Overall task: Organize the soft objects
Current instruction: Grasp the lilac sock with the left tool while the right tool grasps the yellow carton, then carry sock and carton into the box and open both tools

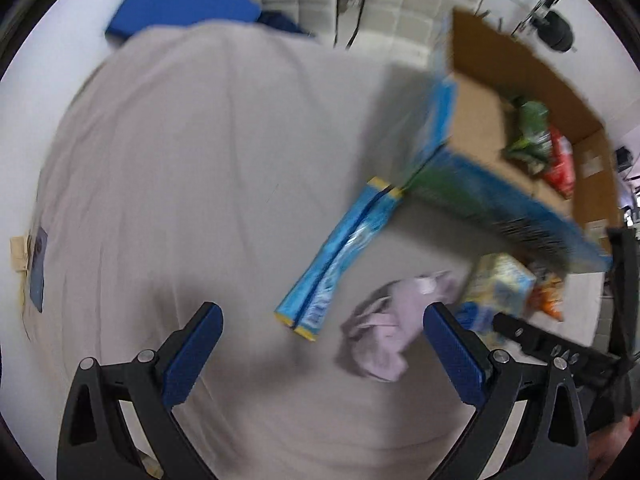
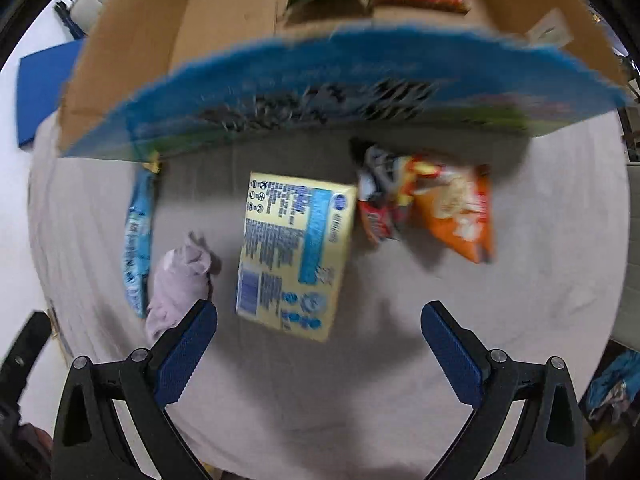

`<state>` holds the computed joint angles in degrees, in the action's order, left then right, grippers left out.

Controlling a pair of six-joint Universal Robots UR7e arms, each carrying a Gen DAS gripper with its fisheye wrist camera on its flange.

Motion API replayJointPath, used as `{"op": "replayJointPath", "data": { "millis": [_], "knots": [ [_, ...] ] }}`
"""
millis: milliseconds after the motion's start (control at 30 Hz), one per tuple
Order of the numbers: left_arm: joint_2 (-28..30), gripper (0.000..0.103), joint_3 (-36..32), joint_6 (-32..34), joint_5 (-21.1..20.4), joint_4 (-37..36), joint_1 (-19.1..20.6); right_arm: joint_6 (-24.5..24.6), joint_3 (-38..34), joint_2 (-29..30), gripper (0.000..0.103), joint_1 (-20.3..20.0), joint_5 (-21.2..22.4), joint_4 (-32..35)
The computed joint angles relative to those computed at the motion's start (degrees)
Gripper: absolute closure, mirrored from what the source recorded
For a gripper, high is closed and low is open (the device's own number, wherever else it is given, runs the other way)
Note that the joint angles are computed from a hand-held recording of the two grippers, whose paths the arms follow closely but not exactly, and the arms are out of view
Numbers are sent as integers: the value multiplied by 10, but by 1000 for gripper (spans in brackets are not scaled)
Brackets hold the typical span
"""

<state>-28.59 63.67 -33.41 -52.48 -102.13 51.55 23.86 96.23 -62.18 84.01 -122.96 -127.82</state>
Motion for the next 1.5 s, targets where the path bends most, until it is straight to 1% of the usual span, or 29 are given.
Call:
{"op": "replayJointPath", "data": {
  "millis": [100, 200, 233, 267, 333, 400, 467, 533, 567, 600, 633, 667, 700, 733, 767, 800, 900, 967, 1000, 1033, 1133, 1167, 1200, 1233, 1433, 1500],
  "knots": [
    [14, 0, -14, 16, -10, 12, 10, 11, -16, 29, 0, -6, -5, 6],
    [30, 0, -27, 42, -55, 10, 16, 20, -28, 48, 6, -12, -6, 14],
    [32, 0, -28, 48, -61, 9, 17, 22, -31, 53, 14, -14, -7, 20],
    [38, 0, -30, 57, -69, 6, 16, 24, -34, 57, 25, -15, -5, 26],
    [52, 0, -41, 66, -76, 13, 16, 25, -41, 63, 37, -20, 3, 47],
    [68, 0, -57, 79, -85, 26, 17, 19, -34, 60, 37, -20, -2, 43],
    [82, 0, -70, 91, -88, 39, 17, 12, -22, 51, 37, -20, -12, 49],
    [98, 1, -85, 104, -86, 54, 16, 7, -7, 36, 37, -25, -10, 56],
    [105, 3, -91, 108, -85, 62, 16, 5, 1, 28, 37, -27, -10, 56],
    [109, 8, -94, 111, -85, 69, 15, 5, 3, 27, 36, -27, -12, 57],
    [117, 11, -100, 115, -87, 78, 15, 5, 13, 18, 36, -29, -17, 57],
    [122, 19, -104, 117, -89, 84, 15, 5, 17, 15, 36, -30, -18, 57],
    [127, 33, -106, 119, -91, 88, 14, 5, 24, 10, 36, -32, -17, 55],
    [134, 41, -112, 120, -94, 98, 13, 6, 32, 4, 36, -34, -16, 50],
    [142, 55, -118, 119, -93, 114, 12, 7, 34, 2, 36, -35, -15, 49],
    [144, 58, -114, 123, -93, 114, 10, 7, 39, 0, 36, -36, -15, 46],
    [137, 62, -84, 128, -74, 92, 2, 6, 50, -9, 36, -38, -17, 41],
    [130, 64, -68, 120, -72, 83, -3, 8, 53, -9, 36, -36, -17, 42],
    [133, 64, -71, 116, -72, 82, -4, 8, 28, 9, 36, -33, -19, 46],
    [127, 64, -61, 113, -74, 73, -6, 7, 20, 13, 36, -31, -21, 50],
    [113, 65, -38, 106, -75, 57, -14, 3, 34, 3, 37, -21, -26, 40],
    [98, 65, -11, 102, -81, 38, -21, 4, 40, -2, 37, -17, -28, 37],
    [88, 65, 3, 98, -85, 26, -25, -6, 52, -10, 37, -20, -27, 26],
    [89, 65, -7, 96, -86, 31, -27, -8, 58, -17, 37, -17, -25, 23],
    [31, 65, 56, 84, -121, -34, -59, -14, 89, -63, 37, 11, -18, 23],
    [21, 65, 56, 84, -131, -46, -69, -20, 96, -83, 37, 16, -11, 24]
  ]
}}
